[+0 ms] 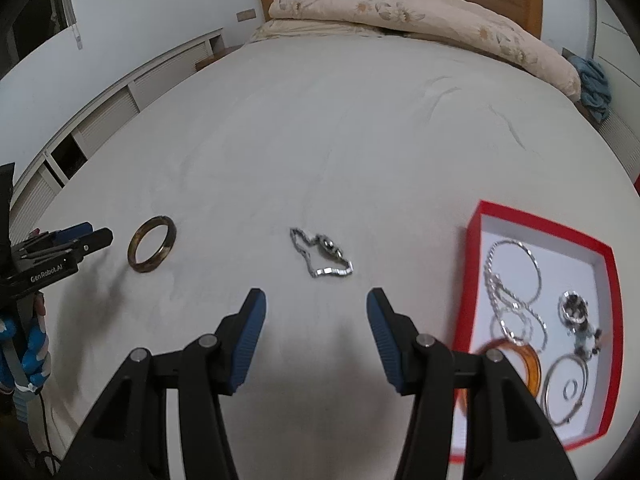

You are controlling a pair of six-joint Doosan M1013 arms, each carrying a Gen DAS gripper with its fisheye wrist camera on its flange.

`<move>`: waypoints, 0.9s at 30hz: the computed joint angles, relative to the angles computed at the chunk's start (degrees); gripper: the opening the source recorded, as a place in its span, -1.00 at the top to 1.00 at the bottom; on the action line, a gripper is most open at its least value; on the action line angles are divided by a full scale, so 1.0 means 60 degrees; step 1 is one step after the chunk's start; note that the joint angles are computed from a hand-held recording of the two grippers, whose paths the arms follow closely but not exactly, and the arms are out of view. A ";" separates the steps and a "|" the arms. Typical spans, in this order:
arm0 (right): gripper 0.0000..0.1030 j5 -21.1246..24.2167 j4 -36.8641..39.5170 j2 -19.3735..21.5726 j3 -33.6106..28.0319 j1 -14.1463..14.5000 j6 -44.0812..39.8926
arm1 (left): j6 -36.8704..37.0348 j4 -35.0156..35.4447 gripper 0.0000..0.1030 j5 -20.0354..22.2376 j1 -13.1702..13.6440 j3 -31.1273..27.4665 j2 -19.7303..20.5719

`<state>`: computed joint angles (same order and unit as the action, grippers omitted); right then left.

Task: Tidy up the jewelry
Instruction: 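Move left tool to the dark bangle while right tool approaches the silver watch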

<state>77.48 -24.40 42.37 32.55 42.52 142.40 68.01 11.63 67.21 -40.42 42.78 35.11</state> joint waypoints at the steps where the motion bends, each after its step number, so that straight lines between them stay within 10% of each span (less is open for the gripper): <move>1: 0.01 0.0046 0.0029 0.0092 -0.0150 -0.0032 -0.0083 | 0.0052 -0.0010 -0.10 0.0003 0.0016 -0.0035 0.0033; 27: -0.07 0.1717 0.0745 0.1862 -0.2944 -0.0532 -0.1760 | 0.0454 -0.0899 -0.17 0.0479 0.0315 -0.0738 0.0698</move>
<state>87.78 -19.93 53.55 14.88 39.33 131.84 70.73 6.24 70.08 -38.53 38.35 39.29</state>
